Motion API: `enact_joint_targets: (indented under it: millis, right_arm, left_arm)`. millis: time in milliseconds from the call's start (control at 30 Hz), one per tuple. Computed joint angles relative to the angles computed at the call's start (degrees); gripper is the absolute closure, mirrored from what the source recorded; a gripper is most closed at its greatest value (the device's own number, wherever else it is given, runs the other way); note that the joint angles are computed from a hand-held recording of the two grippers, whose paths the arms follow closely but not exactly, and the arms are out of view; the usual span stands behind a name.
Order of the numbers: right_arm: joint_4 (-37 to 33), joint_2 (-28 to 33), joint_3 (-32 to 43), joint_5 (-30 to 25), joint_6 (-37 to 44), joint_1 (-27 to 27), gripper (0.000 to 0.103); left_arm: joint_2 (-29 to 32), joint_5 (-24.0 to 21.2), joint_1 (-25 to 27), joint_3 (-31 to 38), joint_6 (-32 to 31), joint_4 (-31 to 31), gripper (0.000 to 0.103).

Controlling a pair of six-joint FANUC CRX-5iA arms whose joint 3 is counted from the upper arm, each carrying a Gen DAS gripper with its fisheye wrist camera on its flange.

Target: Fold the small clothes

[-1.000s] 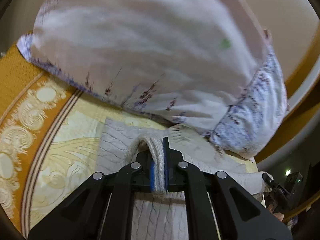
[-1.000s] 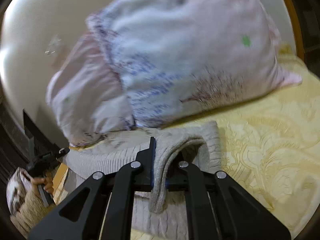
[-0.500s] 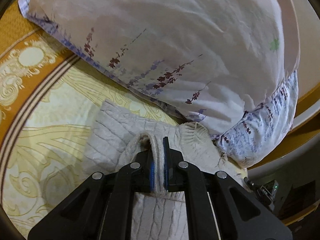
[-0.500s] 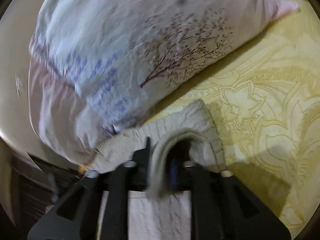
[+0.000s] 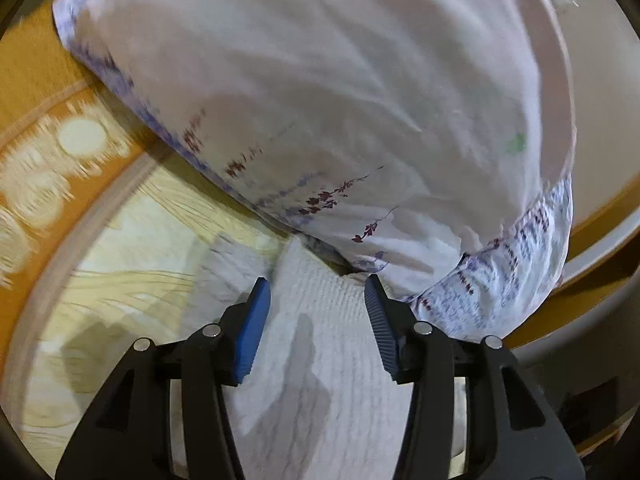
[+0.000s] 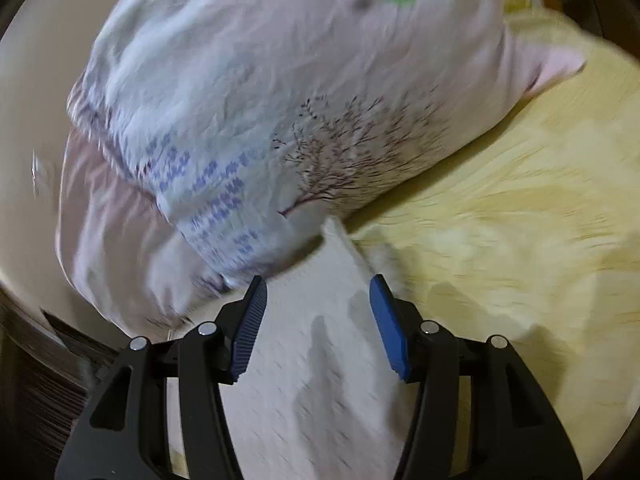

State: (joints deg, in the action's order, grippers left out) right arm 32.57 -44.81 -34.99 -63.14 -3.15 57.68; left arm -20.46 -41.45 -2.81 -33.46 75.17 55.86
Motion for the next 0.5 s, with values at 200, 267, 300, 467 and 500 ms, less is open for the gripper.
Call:
enact_joint_targets:
  millis: [200, 267, 300, 467, 500]
  right_arm:
    - [5.8, -6.3, -2.1, -18.2, -6.1, 19.7, 0.055]
    - [6.1, -7.3, -2.6, -21.3, -8.1, 23.8, 0.058]
    - [6.1, -7.7, -3.0, -22.2, -8.8, 25.5, 0.059]
    - [5.3, -7.0, -3.1, -23.6, -9.0, 28.1, 0.072]
    - [4.8, -6.8, -3.0, -23.2, -8.6, 27.7, 0.074]
  left_arm:
    - [-4.2, -5.4, 2.9, 1.2, 0.8, -12.8, 0.054]
    - [-5.5, -6.9, 3.2, 1.1, 0.5, -15.5, 0.054]
    - [-6.1, -7.3, 3.1, 1.1, 0.3, -16.8, 0.054]
    - [-7.5, -8.8, 2.6, 1.0, -0.9, -21.1, 0.055]
    - [-7.4, -9.1, 2.6, 0.8, -0.8, -21.2, 0.055]
